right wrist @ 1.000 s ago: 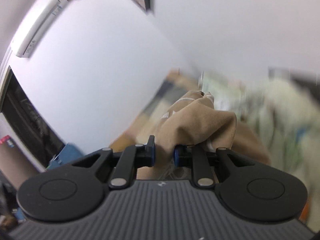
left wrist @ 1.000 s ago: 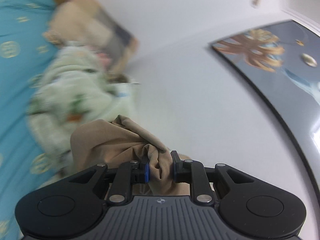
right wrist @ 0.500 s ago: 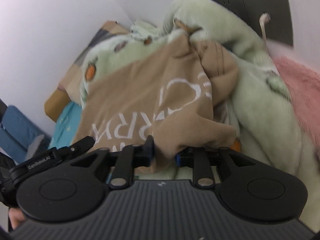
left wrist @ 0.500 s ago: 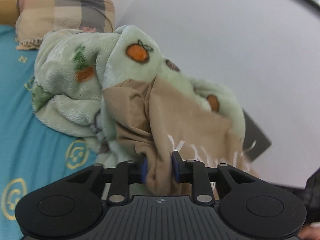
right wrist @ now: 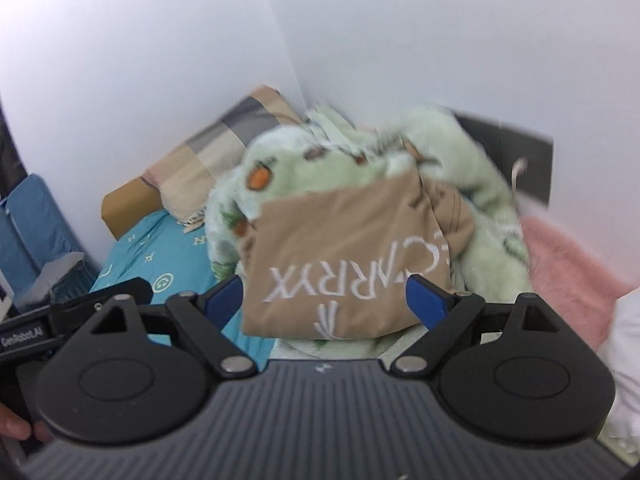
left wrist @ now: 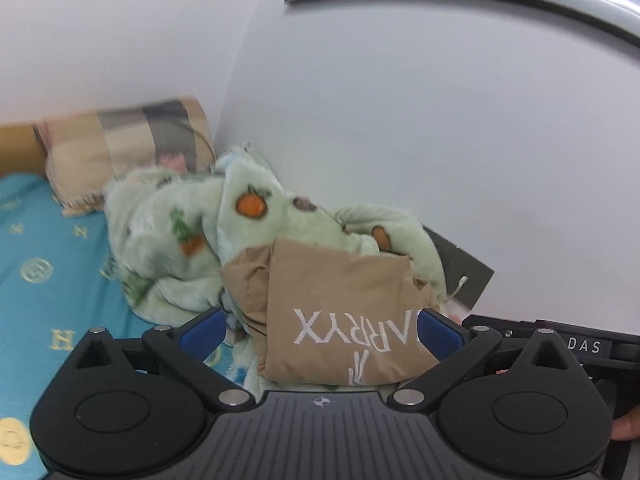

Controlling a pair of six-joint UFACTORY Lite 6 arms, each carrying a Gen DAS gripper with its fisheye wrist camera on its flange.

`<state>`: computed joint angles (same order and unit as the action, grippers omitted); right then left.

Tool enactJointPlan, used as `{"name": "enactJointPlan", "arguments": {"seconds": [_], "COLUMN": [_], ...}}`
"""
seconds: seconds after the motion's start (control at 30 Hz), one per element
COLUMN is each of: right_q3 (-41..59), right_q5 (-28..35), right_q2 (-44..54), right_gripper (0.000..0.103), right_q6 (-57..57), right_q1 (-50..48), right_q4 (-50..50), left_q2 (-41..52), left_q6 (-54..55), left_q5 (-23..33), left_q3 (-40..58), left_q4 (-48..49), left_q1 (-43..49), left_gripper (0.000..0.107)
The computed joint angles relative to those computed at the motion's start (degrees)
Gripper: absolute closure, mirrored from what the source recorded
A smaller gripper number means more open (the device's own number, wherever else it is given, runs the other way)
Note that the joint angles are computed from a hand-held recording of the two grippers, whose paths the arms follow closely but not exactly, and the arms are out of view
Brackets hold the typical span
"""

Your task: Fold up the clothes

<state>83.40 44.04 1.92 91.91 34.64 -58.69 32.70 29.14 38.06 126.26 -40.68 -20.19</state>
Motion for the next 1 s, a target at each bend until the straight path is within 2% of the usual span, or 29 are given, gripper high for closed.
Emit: {"name": "enactJointPlan", "arguments": {"seconds": [0.1, 0.2, 0.33, 0.6, 0.8, 1.0], "right_q3": [0.9, 1.8, 3.2, 6.3, 10.5, 15.2], "right_q5": [8.6, 16.0, 26.5, 44.2, 52.3, 57.2], "right_q2": [-1.8, -2.3, -1.6, 1.9, 6.1, 10.4], "right_gripper": [0.013, 0.013, 0.013, 0.013, 0.013, 0.013], "right_q6": [2.2, 4.5, 6.1, 9.5, 10.8, 10.1], "right_q1": [8.7, 16.6, 27.5, 44.6, 51.6, 55.3], "right_q4": [-4.7, -7.6, -11.4, -16.8, -17.4, -18.2], "left_q2": [-14.5, -27.4, -41.7, -63.5, -74.0, -79.1], "left_q6": [3.3, 1.3, 0.1, -8.5, -23.5, -20.2], "left_q5": [-3.9, -7.0, -7.6, -6.2, -5.6, -2.9], "left_q3": [-16.1, -28.6, -39.9, -52.3, -58.1, -60.9], "left_q4": [-0.5, 3.1, 4.2, 13.8, 31.1, 25.7], "left_q1": [0.0, -0.2, 1.3, 0.9, -8.0, -4.0], "left_gripper": [0.004, 0.004, 0.004, 0.004, 0.004, 0.004]}}
